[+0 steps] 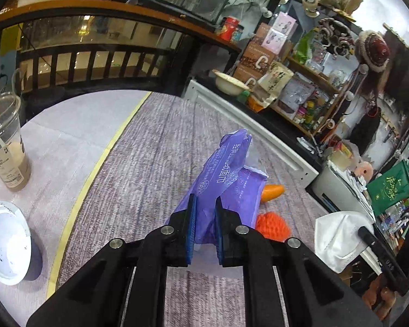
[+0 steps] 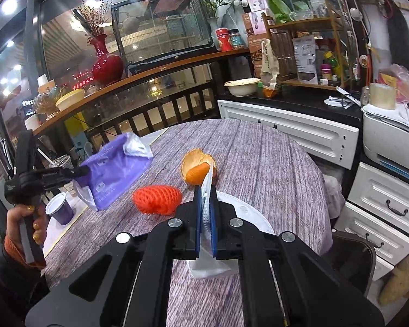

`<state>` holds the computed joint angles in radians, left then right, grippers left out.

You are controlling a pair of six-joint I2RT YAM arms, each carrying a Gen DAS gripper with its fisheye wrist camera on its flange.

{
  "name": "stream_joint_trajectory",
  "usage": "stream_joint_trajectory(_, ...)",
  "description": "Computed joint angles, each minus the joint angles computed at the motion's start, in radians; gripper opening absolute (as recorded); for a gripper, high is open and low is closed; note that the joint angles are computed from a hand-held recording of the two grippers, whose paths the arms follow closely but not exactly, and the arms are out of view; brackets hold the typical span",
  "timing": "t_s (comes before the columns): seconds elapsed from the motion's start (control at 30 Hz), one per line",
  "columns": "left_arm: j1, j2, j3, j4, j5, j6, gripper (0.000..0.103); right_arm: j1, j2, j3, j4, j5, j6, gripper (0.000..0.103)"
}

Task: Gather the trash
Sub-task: 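Carry both items over the bin and open the right tool to drop the wrapper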

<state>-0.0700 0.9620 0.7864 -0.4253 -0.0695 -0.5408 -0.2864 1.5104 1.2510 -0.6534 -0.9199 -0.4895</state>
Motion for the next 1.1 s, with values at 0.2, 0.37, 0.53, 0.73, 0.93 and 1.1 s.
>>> stream_joint_trajectory(0.2,-0.138,-0.005,0.022,0.007,-0.058,-0.035,0.012,-0.104,-0.009,-0.032,-0.067,-0.036,-0.070,0.006)
stream_joint_trajectory(0.37,-0.277,0.039,0.032,0.034,-0.103,-0.069,0.012,-0.213,0.007,-0.025,-0.128,-0.064,-0.135,0.006)
stream_joint_trajectory(0.53,-0.401,0.129,0.071,0.085,-0.103,-0.098,0.012,-0.314,0.045,-0.003,-0.152,-0.063,-0.172,0.006)
stream_joint_trajectory(0.73,-0.533,0.266,0.139,0.145,-0.105,-0.104,0.012,-0.407,0.114,0.013,-0.122,-0.012,-0.181,0.006)
stream_joint_trajectory(0.93,-0.630,0.417,0.223,0.170,-0.113,-0.102,0.012,-0.429,0.213,0.024,-0.067,0.047,-0.149,0.006)
stream_joint_trajectory(1.1,-0.685,0.512,0.278,0.180,-0.117,-0.099,0.012,-0.405,0.297,0.023,0.009,0.115,-0.093,0.006)
